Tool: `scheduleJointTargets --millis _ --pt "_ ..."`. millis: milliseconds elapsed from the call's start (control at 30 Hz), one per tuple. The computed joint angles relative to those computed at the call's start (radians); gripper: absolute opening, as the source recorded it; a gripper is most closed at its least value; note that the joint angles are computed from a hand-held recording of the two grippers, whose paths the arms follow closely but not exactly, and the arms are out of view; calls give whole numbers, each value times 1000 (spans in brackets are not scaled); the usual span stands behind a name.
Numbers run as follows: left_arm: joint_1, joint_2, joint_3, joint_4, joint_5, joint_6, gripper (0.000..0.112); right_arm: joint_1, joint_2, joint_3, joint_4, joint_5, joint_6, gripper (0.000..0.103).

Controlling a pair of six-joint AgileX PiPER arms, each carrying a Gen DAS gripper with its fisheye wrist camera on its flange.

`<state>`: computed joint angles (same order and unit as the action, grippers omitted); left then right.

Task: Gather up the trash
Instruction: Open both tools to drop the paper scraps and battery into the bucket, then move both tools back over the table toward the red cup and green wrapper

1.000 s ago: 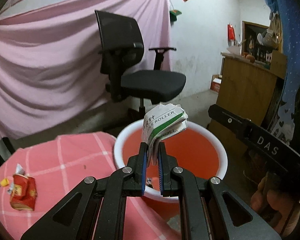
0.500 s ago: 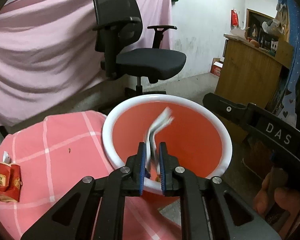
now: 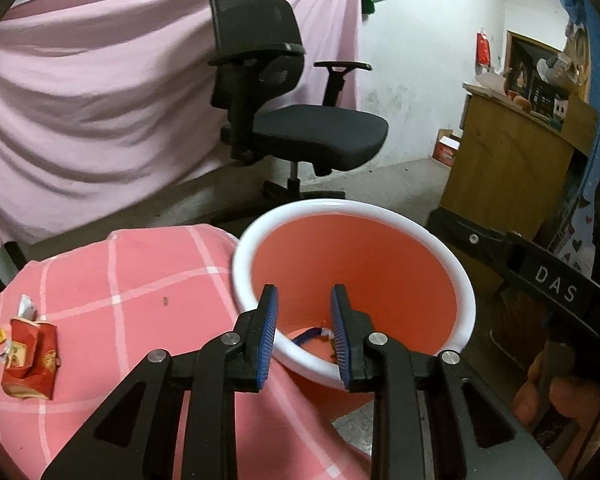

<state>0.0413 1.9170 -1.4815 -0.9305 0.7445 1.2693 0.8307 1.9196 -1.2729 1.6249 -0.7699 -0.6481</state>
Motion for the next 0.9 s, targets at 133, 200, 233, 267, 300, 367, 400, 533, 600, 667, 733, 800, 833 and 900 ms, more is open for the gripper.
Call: scheduleJointTargets --millis 133,200,233,267,300,367,400,533,600,667,733,800,833,900 --pt "56 -17 7 -31 14 18 23 9 11 -23 5 -12 -25 42" --pt "90 -22 1 -48 24 26 23 17 18 -43 6 -22 -42 42" --pt "104 -27 3 -57 28 34 23 23 24 -57 4 -29 -52 42" --pt "122 -32 3 -67 33 41 23 28 30 -71 3 -35 -62 43" --pt "146 -36 0 -78 42 48 23 35 37 -86 -3 -43 -69 43" --pt "185 -43 -4 -98 57 61 25 52 59 -133 -7 -63 -100 45" --pt "210 -49 -7 -113 66 72 27 63 74 -162 -14 -76 -116 49" --pt "306 -70 -9 -194 98 122 39 105 134 -282 -38 -127 -186 58" --pt "359 -77 -11 -236 108 148 39 125 174 -360 -45 -159 -231 72" --pt "407 -83 -9 -278 119 173 49 147 211 -422 -74 -193 -253 79" --pt "460 -87 -3 -334 132 207 60 164 250 -489 -96 -211 -288 84" --pt "526 -86 11 -416 158 266 60 179 285 -542 -123 -222 -309 86" --pt "550 -81 8 -436 169 281 65 184 299 -562 -133 -226 -317 88" --pt "602 -72 11 -483 184 324 82 195 329 -609 -150 -237 -338 98"
